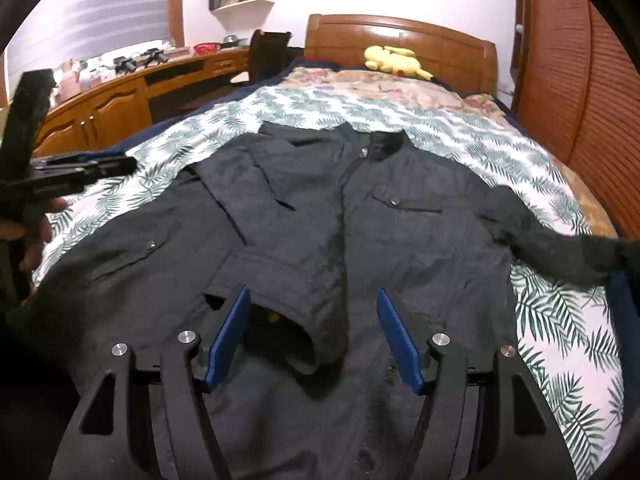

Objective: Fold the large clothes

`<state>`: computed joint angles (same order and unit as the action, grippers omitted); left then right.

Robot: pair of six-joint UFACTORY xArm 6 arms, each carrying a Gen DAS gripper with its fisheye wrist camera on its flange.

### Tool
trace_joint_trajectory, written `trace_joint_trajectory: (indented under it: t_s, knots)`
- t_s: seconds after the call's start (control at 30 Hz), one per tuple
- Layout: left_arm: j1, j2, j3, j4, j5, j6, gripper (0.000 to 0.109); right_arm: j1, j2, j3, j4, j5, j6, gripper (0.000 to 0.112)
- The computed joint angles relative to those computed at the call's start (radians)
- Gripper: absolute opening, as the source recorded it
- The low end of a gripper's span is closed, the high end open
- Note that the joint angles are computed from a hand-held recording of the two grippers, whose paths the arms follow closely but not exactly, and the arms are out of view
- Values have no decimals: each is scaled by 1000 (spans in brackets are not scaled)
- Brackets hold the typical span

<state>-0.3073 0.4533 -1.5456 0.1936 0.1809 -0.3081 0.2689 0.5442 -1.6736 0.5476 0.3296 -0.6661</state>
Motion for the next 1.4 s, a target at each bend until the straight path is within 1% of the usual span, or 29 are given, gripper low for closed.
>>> trace_joint_trajectory:
  t_s: [0.1, 0.17, 0.23, 0.4, 0.5, 0.57, 0.63, 0.67, 0.7, 0.77, 0.8, 0.83, 0.9, 0.93, 1.03, 1.1, 1.13, 1.27, 1.3, 1.33, 1.37, 1.4]
  knots:
    - [3, -3, 4, 27, -2, -24, 50, 16, 16, -31, -60, 20, 36, 67]
    - [6, -9, 10, 32, -5, -30, 49, 25, 40, -68, -72, 44, 41, 67]
    - [11, -14, 11, 75, 0, -66, 49, 33, 76, -122, -86, 75, 53, 67]
    - [20, -28, 26, 69, -10, -64, 49, 48, 201, -307, -163, 177, 134, 67]
    - [24, -33, 31, 76, -9, -69, 49, 59, 287, -435, -238, 255, 197, 67]
    - [27, -40, 41, 81, -16, -73, 49, 67, 327, -492, -288, 293, 226, 67]
    - [29, -47, 50, 98, -21, -87, 49, 73, 348, -513, -355, 308, 255, 67]
    - [31, -49, 49, 114, -18, -99, 49, 76, 348, -498, -438, 275, 293, 67]
    - [33, -51, 51, 123, -17, -107, 49, 74, 350, -492, -486, 258, 314, 67]
    - [35, -56, 57, 118, -20, -103, 49, 59, 375, -532, -497, 289, 318, 51]
    - [36, -56, 58, 116, -20, -101, 49, 49, 389, -559, -502, 315, 314, 36]
    - [37, -58, 59, 119, -21, -104, 49, 43, 391, -564, -511, 318, 314, 28]
    - [39, -61, 64, 125, -24, -112, 49, 22, 384, -566, -493, 316, 302, 18]
    - [39, -61, 64, 123, -26, -112, 49, 13, 378, -561, -473, 312, 298, 15]
    - [36, -58, 60, 123, -24, -111, 49, -18, 353, -547, -416, 293, 291, 13]
    - [33, -53, 55, 117, -21, -103, 49, -41, 350, -560, -392, 290, 308, 12]
    - [30, -49, 49, 111, -18, -95, 49, -49, 362, -587, -403, 297, 332, 12]
    - [23, -36, 33, 103, -8, -81, 49, -84, 432, -716, -544, 324, 492, 14]
    - [21, -34, 31, 99, -7, -75, 49, -91, 449, -749, -577, 342, 524, 19]
    - [20, -32, 29, 93, -7, -68, 49, -95, 453, -758, -594, 347, 539, 28]
    - [19, -31, 28, 88, -7, -63, 49, -102, 442, -739, -602, 333, 547, 34]
    - [18, -30, 27, 85, -7, -60, 50, -109, 420, -699, -595, 308, 546, 47]
